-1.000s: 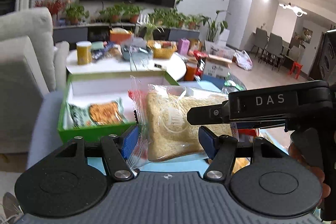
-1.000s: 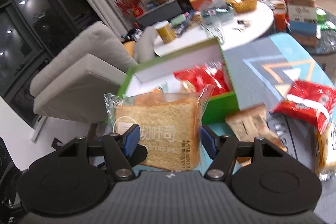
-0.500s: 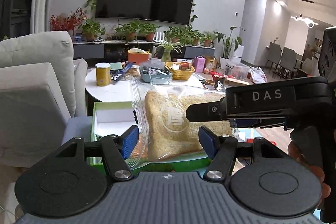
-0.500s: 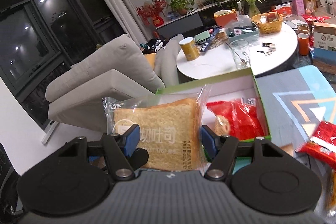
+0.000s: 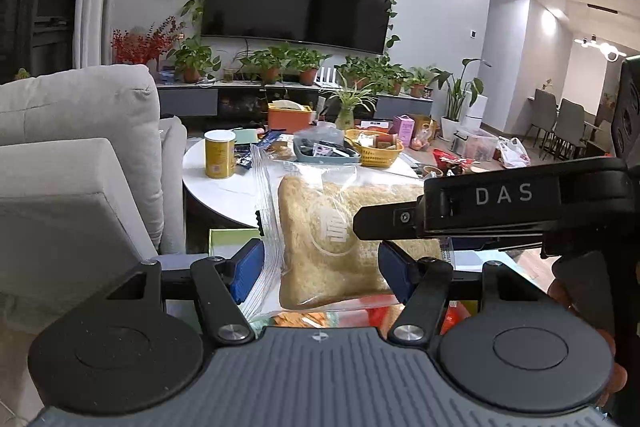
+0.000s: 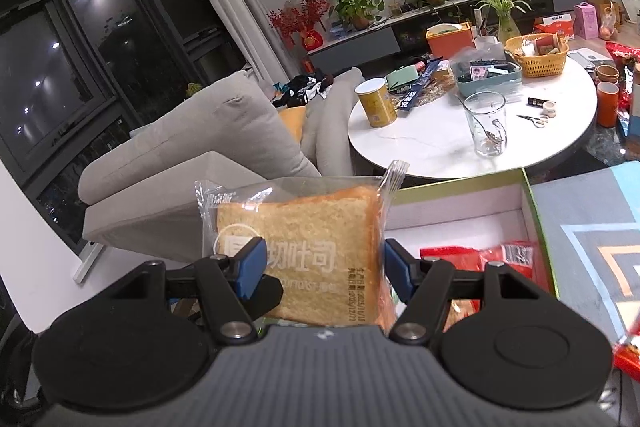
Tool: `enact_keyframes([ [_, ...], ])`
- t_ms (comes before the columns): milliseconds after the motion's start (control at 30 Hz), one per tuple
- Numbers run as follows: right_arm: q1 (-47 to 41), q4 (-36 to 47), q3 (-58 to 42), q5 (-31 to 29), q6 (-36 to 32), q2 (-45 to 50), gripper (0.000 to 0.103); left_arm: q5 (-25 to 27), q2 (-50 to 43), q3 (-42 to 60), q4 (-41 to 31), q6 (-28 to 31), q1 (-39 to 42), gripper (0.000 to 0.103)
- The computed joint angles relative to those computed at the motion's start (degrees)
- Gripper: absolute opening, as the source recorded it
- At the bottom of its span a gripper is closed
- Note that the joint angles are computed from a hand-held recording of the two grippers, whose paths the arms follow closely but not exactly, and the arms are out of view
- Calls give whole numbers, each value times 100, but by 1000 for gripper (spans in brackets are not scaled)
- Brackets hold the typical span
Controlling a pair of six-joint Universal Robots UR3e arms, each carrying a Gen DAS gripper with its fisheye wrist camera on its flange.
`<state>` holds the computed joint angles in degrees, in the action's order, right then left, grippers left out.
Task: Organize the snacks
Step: 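Carry the bagged toast into the green box beside the snack bag, release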
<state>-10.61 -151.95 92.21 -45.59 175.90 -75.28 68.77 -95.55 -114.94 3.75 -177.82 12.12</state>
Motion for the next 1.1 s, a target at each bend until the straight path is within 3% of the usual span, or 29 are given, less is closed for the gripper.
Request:
enact_keyframes([
  [633, 653, 233, -1772, -665, 461, 1798, 53, 9, -1854, 1323, 21, -104, 149, 60],
  [833, 714, 215, -1905, -779, 503, 2015, 53, 72, -2137, 1519, -40, -51, 129, 61],
  [967, 792, 244, -1944, -1290, 393, 2080, 53, 413, -2171, 1455, -97, 195, 44, 61],
  [1100, 648, 382, -1741, -1036, 388, 1879, 53, 370, -1997, 1264, -102, 169, 91, 61],
])
